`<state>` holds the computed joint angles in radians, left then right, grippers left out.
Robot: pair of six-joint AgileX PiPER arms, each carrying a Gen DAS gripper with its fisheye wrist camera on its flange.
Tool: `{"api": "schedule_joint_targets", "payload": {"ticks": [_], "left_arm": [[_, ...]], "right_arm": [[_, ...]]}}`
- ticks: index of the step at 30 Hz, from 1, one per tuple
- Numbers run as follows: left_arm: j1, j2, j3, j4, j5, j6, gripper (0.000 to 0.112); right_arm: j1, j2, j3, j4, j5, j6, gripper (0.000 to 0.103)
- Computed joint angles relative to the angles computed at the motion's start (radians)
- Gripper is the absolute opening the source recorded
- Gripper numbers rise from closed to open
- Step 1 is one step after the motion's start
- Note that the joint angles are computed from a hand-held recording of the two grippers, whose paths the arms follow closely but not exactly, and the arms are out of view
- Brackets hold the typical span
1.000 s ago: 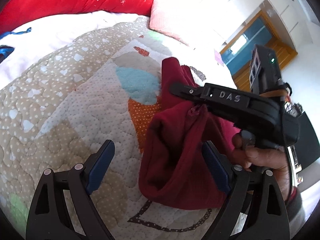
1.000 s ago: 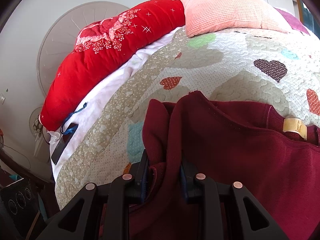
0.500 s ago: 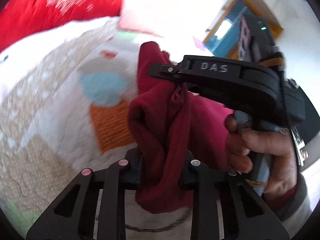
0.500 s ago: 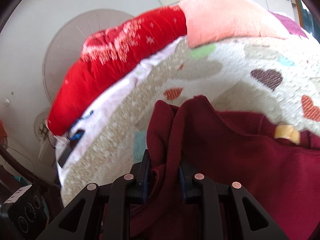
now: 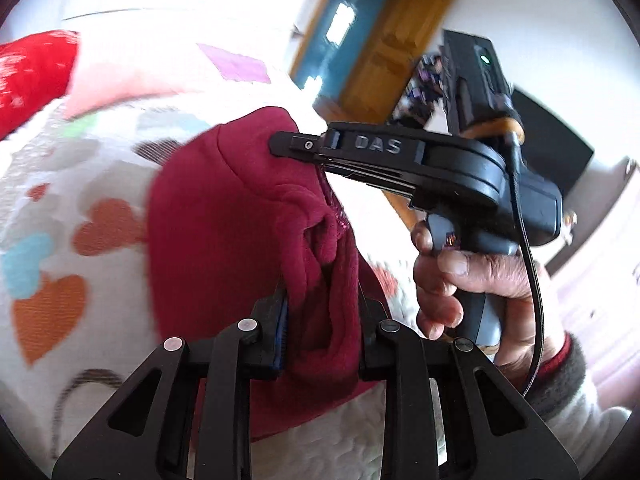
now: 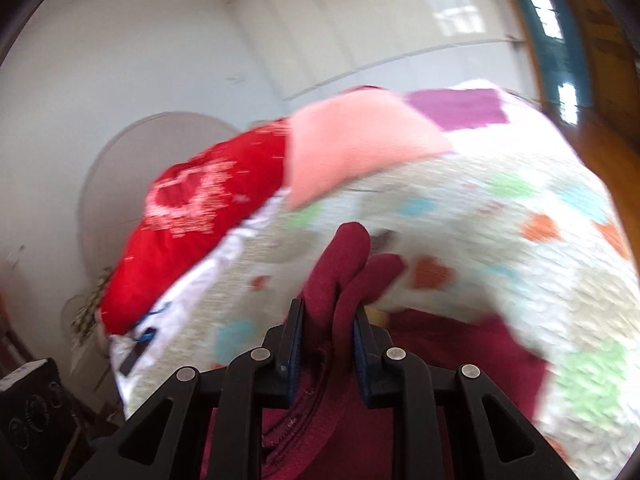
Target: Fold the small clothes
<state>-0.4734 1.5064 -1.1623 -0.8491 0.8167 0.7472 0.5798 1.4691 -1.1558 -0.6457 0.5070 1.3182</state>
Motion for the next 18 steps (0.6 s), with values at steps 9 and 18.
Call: {"api": "schedule_joint_targets", "payload": {"ticks": [9,18], "left_arm": [[-0.132,-0.037,0.037,0.12,0.008,-0.003,0.043],[0.033,-0.076,0.063,0.167,-0.048,0.047,0.052]], "right_arm": [[-0.184,-0.146,0.367,0.074,-0.142,0.096,0.012],[-0.123,-0.197,0.383,0.283,-0.242,-0.084,0.058]]}}
